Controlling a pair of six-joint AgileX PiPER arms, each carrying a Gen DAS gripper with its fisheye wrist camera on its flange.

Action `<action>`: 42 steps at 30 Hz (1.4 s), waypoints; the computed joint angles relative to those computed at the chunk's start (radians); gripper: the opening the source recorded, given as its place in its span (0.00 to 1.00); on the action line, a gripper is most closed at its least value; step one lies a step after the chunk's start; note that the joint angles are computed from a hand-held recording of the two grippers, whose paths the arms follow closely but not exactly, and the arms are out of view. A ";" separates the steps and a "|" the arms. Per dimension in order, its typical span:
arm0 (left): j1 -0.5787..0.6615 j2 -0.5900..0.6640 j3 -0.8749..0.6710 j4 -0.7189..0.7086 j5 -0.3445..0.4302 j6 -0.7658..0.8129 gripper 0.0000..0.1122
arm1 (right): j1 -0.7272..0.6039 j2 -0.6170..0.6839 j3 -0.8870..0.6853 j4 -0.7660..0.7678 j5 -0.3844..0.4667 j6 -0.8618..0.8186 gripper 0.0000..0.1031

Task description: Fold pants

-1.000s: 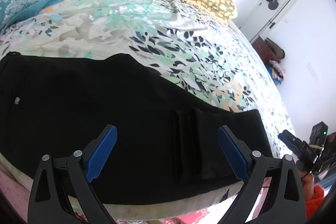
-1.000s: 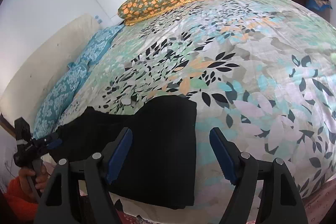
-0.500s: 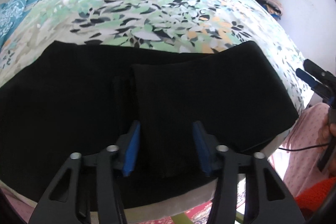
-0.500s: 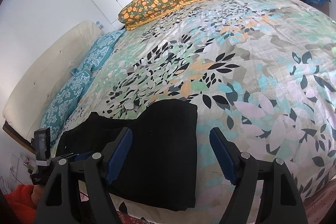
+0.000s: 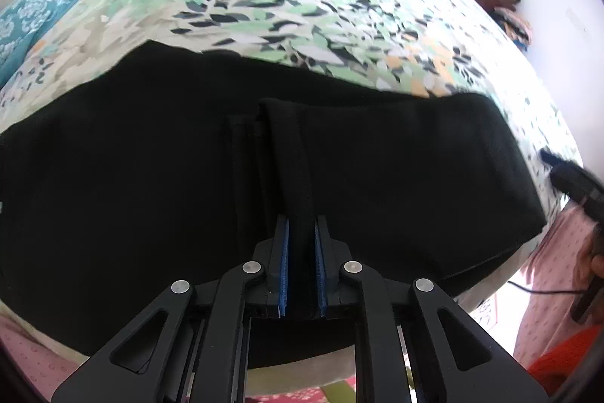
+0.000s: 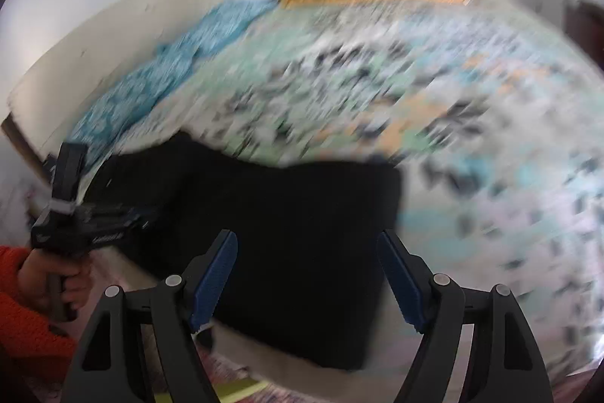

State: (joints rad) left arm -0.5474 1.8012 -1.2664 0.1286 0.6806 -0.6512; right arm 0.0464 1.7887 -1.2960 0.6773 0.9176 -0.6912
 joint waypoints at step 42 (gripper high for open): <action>0.208 -0.232 0.214 -0.086 -0.107 0.036 0.65 | 0.408 0.094 -0.106 -0.382 -0.104 0.475 0.78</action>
